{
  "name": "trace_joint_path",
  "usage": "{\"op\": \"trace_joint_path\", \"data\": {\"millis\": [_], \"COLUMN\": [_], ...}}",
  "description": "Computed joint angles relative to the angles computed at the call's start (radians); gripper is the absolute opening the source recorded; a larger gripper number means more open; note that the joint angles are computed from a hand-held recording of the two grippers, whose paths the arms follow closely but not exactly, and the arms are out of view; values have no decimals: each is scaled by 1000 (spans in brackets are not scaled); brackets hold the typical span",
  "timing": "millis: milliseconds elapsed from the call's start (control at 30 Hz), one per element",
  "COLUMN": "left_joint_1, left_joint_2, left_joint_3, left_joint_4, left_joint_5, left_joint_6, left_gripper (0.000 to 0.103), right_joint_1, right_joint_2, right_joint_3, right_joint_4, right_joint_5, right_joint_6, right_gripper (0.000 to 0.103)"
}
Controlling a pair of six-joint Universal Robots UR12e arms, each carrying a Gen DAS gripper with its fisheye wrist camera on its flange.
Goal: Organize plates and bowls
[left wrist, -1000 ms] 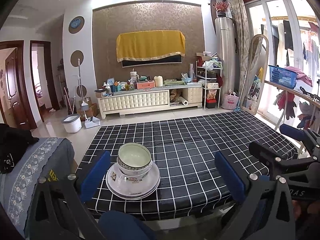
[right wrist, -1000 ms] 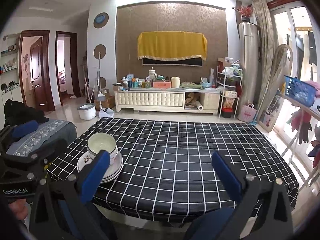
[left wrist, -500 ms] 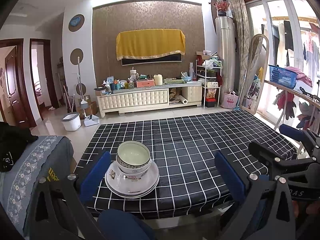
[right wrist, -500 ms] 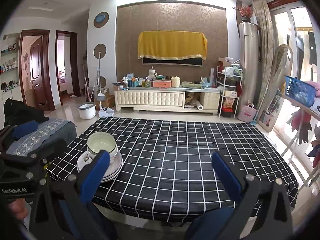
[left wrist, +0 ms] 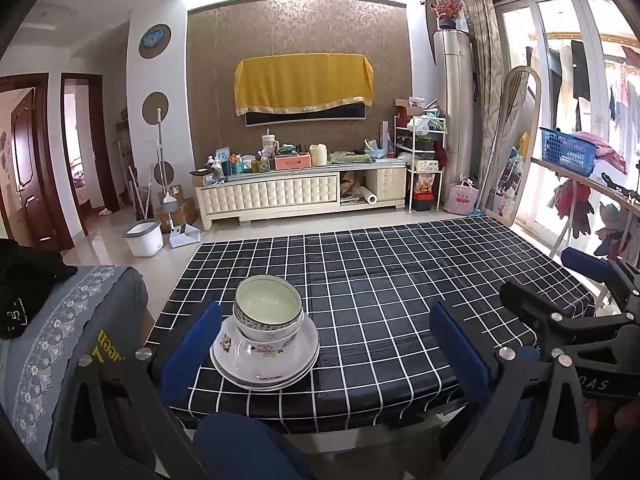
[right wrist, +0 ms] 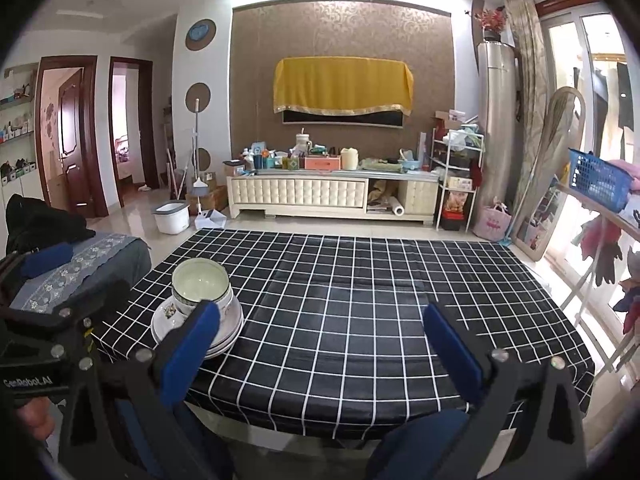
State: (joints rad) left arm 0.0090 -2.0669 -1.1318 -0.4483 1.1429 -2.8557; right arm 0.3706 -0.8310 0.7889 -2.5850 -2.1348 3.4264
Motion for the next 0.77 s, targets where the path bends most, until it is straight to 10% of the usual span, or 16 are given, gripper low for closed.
{"op": "trace_joint_path", "data": {"millis": [767], "left_joint_1": [1], "left_joint_2": [2], "left_joint_3": [-10], "left_joint_4": [4], "left_joint_5": [-13], "left_joint_6": [12], "left_gripper": [103], "right_joint_1": [-2], "right_joint_2": [-3], "right_joint_3": [2], "right_joint_4": [15], "right_joint_5": [13], "right_joint_6": [7], "right_gripper": [103]}}
